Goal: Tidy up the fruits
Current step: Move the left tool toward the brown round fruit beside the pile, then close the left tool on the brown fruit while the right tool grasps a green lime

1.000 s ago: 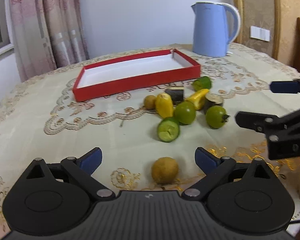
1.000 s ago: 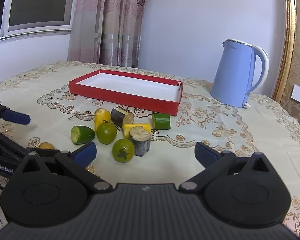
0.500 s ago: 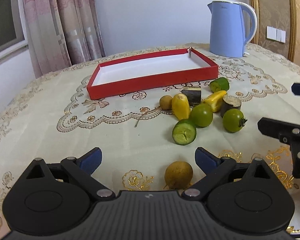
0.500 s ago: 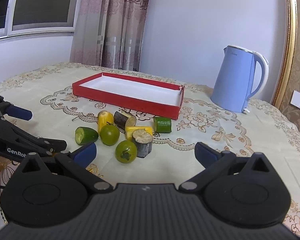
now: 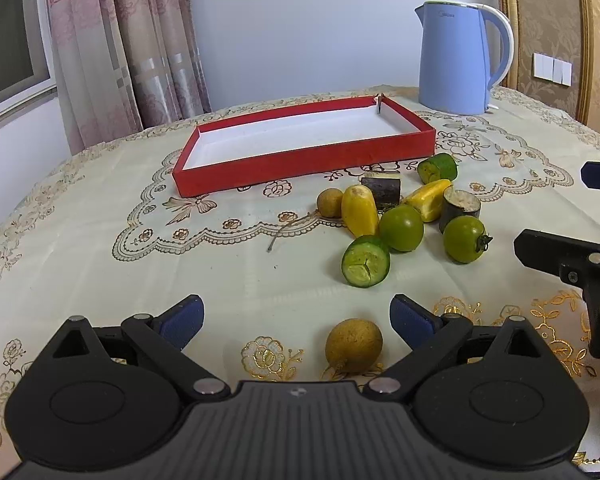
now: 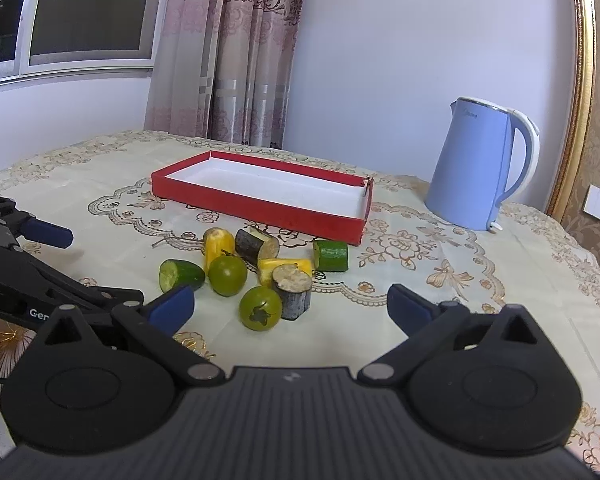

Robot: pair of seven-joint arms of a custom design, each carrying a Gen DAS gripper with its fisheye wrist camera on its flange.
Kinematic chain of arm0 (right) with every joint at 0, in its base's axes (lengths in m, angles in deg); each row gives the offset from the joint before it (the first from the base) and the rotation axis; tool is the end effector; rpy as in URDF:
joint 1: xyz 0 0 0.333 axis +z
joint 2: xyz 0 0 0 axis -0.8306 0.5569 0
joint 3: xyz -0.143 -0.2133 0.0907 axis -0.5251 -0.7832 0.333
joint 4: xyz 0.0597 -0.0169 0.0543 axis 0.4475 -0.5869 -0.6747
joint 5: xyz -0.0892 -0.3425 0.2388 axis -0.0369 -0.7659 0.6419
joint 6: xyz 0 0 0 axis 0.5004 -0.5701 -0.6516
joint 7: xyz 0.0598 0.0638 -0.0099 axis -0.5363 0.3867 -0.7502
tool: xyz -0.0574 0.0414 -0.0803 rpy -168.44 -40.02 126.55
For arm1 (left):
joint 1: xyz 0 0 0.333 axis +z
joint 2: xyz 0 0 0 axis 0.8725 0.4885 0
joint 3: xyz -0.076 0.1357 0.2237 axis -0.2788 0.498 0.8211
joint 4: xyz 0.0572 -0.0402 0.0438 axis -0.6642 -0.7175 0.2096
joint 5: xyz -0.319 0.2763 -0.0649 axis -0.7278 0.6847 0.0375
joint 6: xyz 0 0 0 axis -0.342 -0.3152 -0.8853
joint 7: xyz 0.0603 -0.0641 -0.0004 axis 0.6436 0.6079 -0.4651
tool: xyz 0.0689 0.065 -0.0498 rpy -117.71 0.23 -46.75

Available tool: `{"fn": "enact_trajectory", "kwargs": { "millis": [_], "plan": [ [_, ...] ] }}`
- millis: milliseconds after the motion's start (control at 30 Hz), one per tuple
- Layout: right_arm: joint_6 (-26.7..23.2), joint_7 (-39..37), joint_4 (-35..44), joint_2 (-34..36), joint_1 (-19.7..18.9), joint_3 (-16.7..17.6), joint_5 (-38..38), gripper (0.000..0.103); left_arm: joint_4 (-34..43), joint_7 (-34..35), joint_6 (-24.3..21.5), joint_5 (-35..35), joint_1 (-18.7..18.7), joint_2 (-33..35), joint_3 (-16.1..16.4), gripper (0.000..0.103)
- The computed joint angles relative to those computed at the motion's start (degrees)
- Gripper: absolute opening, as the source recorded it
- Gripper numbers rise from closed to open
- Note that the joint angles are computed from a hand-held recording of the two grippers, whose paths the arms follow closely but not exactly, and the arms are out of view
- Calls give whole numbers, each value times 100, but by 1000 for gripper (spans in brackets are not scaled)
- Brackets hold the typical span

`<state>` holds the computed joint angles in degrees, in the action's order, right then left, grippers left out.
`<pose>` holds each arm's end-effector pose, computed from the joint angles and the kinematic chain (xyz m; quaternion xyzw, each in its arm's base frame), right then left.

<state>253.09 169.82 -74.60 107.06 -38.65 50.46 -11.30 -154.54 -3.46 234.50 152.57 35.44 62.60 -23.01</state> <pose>0.6153 0.2642 0.2507 -0.7375 0.3805 -0.3253 0.4533 0.6120 -0.3285 0.2666 -0.6571 0.6108 -0.2483 0.3654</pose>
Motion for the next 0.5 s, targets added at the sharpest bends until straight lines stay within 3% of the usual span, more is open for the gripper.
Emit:
{"fn": "enact_trajectory", "kwargs": {
  "millis": [200, 300, 433, 500],
  "plan": [
    [-90, 57, 8, -6, -29, 26, -31, 89, -43, -71, 52, 79, -9, -27, 11, 98],
    [-97, 64, 4, -11, -25, 20, -21, 89, -64, -7, 164, -1, 61, -30, -26, 83],
    [-96, 64, 16, -3, -15, 10, 7, 88, -96, 43, 307, -100, 83, -27, -9, 83],
    [-93, 66, 26, 4, -9, 7, 34, 89, -95, 64, 332, -70, 65, -23, 10, 78]
  ]
}}
